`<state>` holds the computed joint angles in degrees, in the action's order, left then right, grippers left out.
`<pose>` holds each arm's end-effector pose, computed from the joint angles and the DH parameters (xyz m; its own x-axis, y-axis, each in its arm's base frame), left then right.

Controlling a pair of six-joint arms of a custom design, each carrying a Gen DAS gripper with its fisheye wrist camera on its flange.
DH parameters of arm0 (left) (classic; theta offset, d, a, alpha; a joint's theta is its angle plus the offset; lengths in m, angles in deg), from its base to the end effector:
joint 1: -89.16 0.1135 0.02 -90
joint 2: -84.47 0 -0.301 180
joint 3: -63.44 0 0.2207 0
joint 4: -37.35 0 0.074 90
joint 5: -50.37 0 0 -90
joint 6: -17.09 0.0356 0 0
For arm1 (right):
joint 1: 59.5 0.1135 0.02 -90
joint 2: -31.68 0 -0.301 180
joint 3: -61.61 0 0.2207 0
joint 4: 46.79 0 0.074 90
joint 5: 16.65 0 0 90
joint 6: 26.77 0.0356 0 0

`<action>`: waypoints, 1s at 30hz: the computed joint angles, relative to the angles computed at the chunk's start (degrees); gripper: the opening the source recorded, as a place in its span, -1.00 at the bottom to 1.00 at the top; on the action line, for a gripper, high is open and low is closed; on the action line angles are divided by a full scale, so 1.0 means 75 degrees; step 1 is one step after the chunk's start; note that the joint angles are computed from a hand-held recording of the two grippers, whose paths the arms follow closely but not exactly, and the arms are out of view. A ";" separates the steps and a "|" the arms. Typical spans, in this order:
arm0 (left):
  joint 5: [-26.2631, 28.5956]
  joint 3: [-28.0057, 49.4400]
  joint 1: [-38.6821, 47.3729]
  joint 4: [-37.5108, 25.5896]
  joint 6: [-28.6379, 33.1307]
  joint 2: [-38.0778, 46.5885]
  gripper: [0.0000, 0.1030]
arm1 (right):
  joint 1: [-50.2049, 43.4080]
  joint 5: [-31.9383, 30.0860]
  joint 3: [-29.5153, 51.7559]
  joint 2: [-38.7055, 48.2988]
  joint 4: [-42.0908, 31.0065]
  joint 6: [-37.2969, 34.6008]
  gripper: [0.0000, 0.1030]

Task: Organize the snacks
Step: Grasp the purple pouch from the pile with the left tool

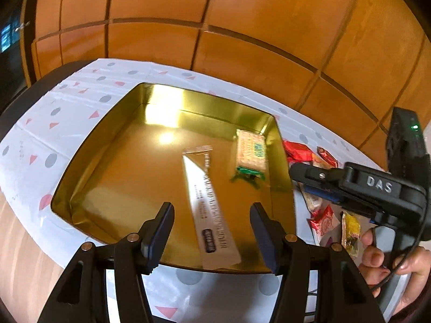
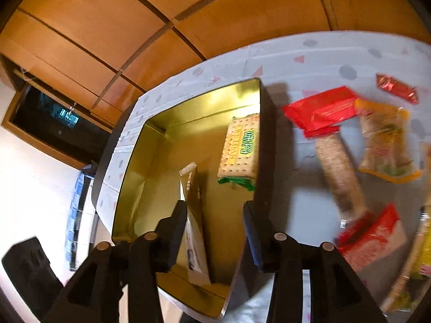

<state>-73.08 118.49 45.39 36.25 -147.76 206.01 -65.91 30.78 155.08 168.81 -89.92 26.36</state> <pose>0.2338 -0.1968 0.0718 -0.5851 -0.5548 -0.5915 -0.5332 0.8128 -0.2348 0.4060 -0.0214 0.0659 -0.8205 -0.3525 -0.4501 -0.5597 0.6557 0.5067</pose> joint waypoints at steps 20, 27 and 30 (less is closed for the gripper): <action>-0.0262 0.1806 -0.0683 -0.1605 0.0875 0.0436 0.15 | -0.1862 0.0380 -0.1140 -0.0869 0.1761 -0.1869 0.25; -0.0194 0.2315 -0.0753 -0.1921 0.1129 0.0650 0.15 | -0.2488 0.0493 -0.0415 -0.0492 0.1479 -0.2077 0.28; -0.0157 0.2507 -0.0780 -0.2023 0.1231 0.0747 0.15 | -0.2663 0.0568 -0.0212 -0.0371 0.1435 -0.2125 0.29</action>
<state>-74.26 137.29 39.54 21.08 -138.52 211.61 -85.88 35.04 153.48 166.03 -79.16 10.42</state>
